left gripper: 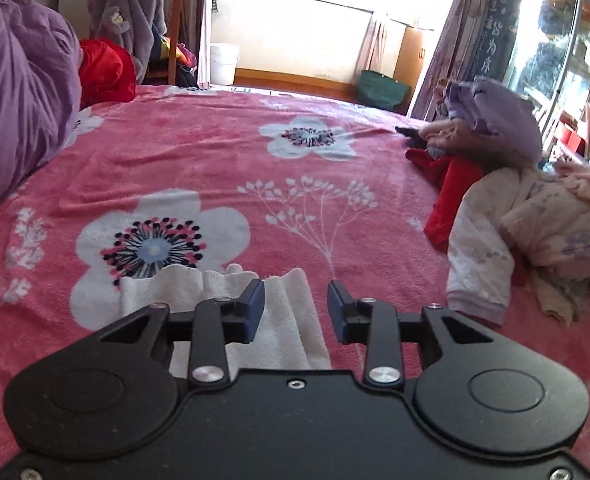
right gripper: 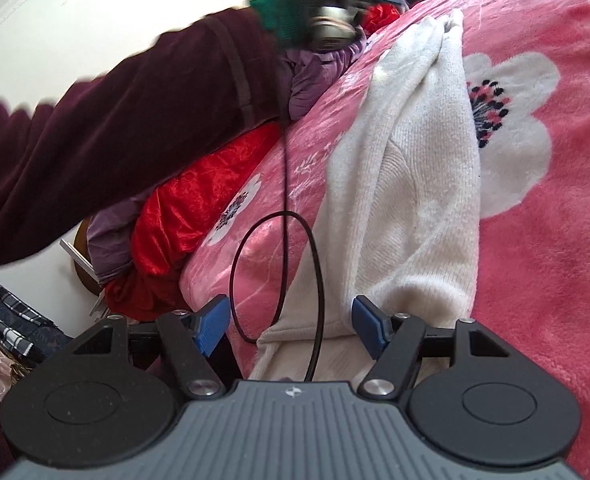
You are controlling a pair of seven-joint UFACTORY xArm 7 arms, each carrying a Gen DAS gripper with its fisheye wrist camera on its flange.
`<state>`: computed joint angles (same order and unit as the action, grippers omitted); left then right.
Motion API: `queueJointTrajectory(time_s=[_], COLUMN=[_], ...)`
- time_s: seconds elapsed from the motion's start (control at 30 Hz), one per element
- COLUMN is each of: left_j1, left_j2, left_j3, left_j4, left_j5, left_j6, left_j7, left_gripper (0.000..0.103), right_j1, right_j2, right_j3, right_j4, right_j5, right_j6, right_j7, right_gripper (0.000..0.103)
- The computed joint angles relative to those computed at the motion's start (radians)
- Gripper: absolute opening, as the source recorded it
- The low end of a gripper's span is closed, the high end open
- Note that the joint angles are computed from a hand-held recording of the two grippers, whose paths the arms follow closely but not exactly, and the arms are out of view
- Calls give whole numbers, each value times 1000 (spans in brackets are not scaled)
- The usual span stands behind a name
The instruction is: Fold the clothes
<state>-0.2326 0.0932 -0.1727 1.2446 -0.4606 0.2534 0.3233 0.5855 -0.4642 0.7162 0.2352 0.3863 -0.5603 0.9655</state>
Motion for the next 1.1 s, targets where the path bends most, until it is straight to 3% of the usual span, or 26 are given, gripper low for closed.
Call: queueJointTrajectory(time_s=[0.07,0.17,0.3,0.47,0.57,0.67,0.77,0.97,1.1], left_j1=[30,12,11,79,130,167,194,235,236], left_j2=[-130,-373,-699,-1075,-1234,-1332,-1413,-1507,-1522], left_j3=[7,103,229,377,452,519,549,576,592], left_j4=[-78,-240,-429,-537,-521,-480,-466,-519,-544], left_j5=[-176,-281,-240,-82,5,67,121,167,171], left_j6=[55,147,292,518,637,747,833,899,904], left_j7=[128,224,239,201,177,147,132,72,44], left_gripper=[34,34,38,42,45,48,51,51,51], right_j1=[-23,-86,-110,-138,-207,-313,-436,-606,-653], right_j2=[-61,-194,-415,-562,-567,-489,-377,-168,-111], right_j3=[44,130,197,232,243,242,259,309,286], right_j4=[16,45,65,91,98,109,142,170,210], right_j5=[31,53,47,-8,-33,-55,-93,-169,-266], right_j6=[88,264,506,618,592,496,444,287,293], right_j7=[-14,10,90,187,248,298,338,421,402], right_gripper=[68,68,68,67,67,66,58,55,50])
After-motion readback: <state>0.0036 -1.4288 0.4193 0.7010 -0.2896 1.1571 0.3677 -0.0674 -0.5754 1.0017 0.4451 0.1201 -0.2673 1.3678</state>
